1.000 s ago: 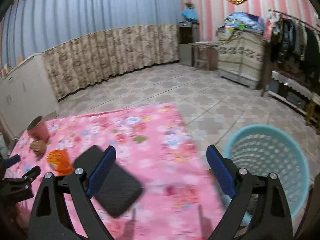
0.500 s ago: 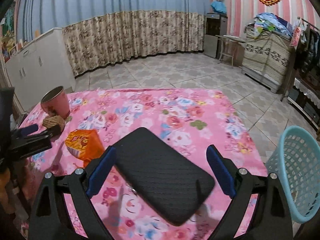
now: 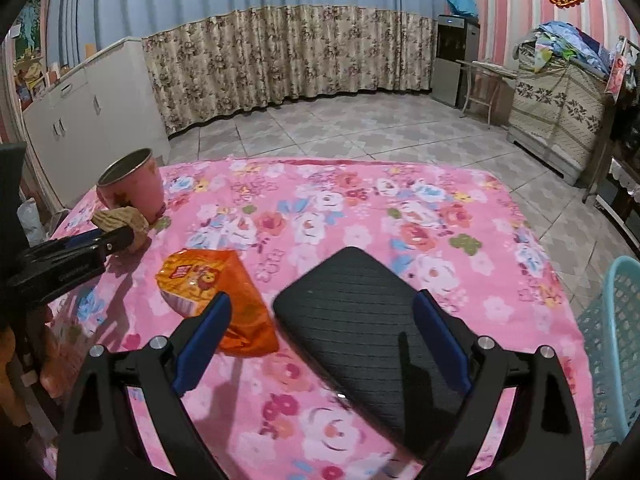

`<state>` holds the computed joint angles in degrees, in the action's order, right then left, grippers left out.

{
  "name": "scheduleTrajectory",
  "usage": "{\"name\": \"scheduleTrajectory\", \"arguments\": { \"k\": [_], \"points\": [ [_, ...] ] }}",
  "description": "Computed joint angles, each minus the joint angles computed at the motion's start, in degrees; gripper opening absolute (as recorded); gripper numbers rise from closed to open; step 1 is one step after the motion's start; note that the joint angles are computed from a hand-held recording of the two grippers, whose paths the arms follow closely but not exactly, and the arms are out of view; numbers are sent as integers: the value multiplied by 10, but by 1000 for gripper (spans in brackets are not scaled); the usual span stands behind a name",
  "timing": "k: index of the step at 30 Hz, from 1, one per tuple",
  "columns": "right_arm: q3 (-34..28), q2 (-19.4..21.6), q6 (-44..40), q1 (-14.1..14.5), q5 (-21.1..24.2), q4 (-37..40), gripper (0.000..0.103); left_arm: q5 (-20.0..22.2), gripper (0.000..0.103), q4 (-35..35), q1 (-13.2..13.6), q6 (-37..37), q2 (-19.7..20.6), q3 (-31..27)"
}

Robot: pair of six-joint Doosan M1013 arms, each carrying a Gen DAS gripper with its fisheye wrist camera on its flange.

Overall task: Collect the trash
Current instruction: 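Grasp the orange snack bag with the right tool while the left tool holds the paper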

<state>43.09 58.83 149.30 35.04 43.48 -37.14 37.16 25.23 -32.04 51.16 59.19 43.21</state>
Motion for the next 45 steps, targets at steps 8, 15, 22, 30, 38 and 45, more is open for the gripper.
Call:
{"name": "scheduleTrajectory", "arguments": {
  "k": [8, 15, 22, 30, 38, 45],
  "points": [
    [-77, 42, -98, 7, 24, 50, 89, -14, 41, 53, -3, -25, -37, 59],
    [-148, 78, -160, 10, 66, 84, 72, -41, 41, 94, 2, -59, -68, 113],
    [-188, 99, -199, 10, 96, 112, 44, -46, 41, 73, 8, -55, -74, 122],
    [-111, 58, -162, 7, 30, 100, 5, -44, 41, 83, 5, -56, -74, 122],
    [-37, 16, -128, 2, -43, 85, 2, -51, 41, 109, -4, -78, -80, 129],
    [-50, 25, -165, 1, -21, 123, 5, -53, 41, 124, -6, -93, -86, 138]
  ]
}}
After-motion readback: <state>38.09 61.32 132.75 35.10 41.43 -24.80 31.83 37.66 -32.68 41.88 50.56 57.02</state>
